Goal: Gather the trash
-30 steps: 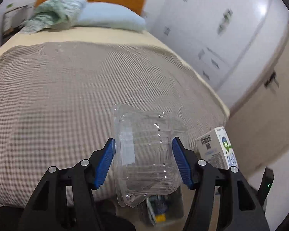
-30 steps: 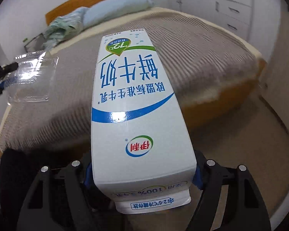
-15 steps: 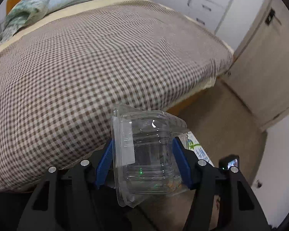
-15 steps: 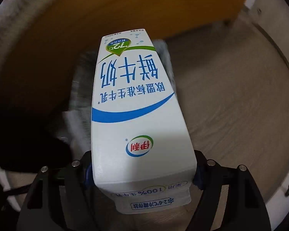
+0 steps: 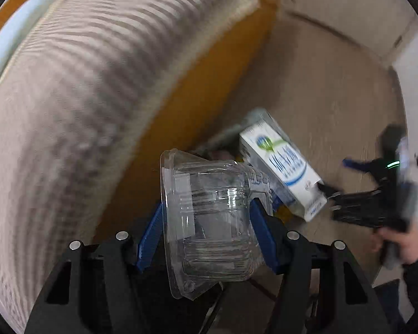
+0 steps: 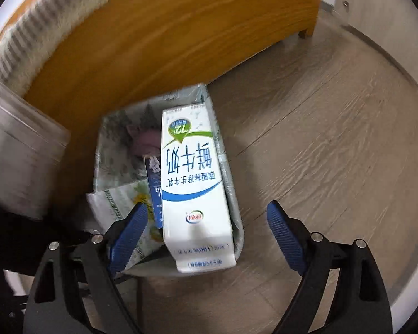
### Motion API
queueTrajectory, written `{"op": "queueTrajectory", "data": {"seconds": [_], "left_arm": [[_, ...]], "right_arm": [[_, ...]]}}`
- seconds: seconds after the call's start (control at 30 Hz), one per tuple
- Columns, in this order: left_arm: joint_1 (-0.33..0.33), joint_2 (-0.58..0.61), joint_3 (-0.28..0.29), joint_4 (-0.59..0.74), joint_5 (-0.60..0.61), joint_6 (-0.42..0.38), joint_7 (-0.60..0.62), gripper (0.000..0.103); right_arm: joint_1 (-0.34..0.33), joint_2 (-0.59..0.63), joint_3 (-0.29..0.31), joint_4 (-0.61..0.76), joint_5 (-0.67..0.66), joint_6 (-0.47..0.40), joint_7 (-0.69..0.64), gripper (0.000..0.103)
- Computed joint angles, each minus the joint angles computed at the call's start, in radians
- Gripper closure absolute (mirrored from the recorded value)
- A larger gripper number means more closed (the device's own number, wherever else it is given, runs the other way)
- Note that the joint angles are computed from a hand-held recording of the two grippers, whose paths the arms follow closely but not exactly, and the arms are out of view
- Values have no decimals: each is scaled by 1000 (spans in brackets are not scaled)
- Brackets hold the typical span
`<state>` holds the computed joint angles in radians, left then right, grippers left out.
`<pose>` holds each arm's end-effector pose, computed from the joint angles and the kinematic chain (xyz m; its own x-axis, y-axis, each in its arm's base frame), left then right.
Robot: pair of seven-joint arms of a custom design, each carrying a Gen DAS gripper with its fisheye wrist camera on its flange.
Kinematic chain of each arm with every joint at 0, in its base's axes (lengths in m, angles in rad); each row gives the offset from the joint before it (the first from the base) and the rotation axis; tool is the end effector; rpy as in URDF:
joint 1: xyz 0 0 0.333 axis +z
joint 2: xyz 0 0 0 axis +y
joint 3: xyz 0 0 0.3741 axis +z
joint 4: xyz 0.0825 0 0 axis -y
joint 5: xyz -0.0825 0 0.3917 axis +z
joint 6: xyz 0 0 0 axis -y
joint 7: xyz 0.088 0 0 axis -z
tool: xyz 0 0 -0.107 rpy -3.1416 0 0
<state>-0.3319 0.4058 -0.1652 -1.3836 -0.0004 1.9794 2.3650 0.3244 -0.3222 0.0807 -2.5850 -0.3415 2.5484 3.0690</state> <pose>0.6522 -0.3266 0.5544 -0.9490 -0.3016 -0.0921 -0.2817 0.9421 -0.1820 0.3914 0.1739 0.4485 -0.7020 -0.6787 -0.2157 -0.6146 0.7304 -0.2980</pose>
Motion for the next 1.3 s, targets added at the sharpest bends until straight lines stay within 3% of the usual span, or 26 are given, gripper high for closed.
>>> {"op": "queueTrajectory", "data": {"seconds": [0.03,0.1,0.2,0.33,0.47,0.6,0.67,0.77,1.07,1.3], "left_arm": [[-19,17,1,2,29,-9,-5,44],[-34,21,-4,-21,48,-4,12,44],[-61,60,-5,-4,74,-89,26,44],[-90,94,-3,-25,98,-128,22,44],[-115,131,16,-37,133,-126,-14,43],[-121,214,19,87,87,-247,-83,41],[-132,229,27,87,101,-219,-107,22],[-136,221,33,58,120,-158,-124,21],[-26,162,-7,185,-64,-165,-74,17],[36,80,2,169,-108,-122,-35,17]], "right_arm": [[16,-19,-16,-6,34,-20,-34,30],[50,-47,-36,-35,100,26,-80,80],[109,-45,-58,-42,204,61,-160,95],[162,47,-91,-17,327,132,-298,95],[123,139,-65,-8,373,175,-296,95],[84,156,-28,-18,341,194,-239,95],[81,144,-19,-25,328,194,-228,95],[73,111,-2,-39,288,186,-167,95],[86,54,-4,-6,220,103,-139,95],[89,92,-27,78,218,73,-256,95]]}}
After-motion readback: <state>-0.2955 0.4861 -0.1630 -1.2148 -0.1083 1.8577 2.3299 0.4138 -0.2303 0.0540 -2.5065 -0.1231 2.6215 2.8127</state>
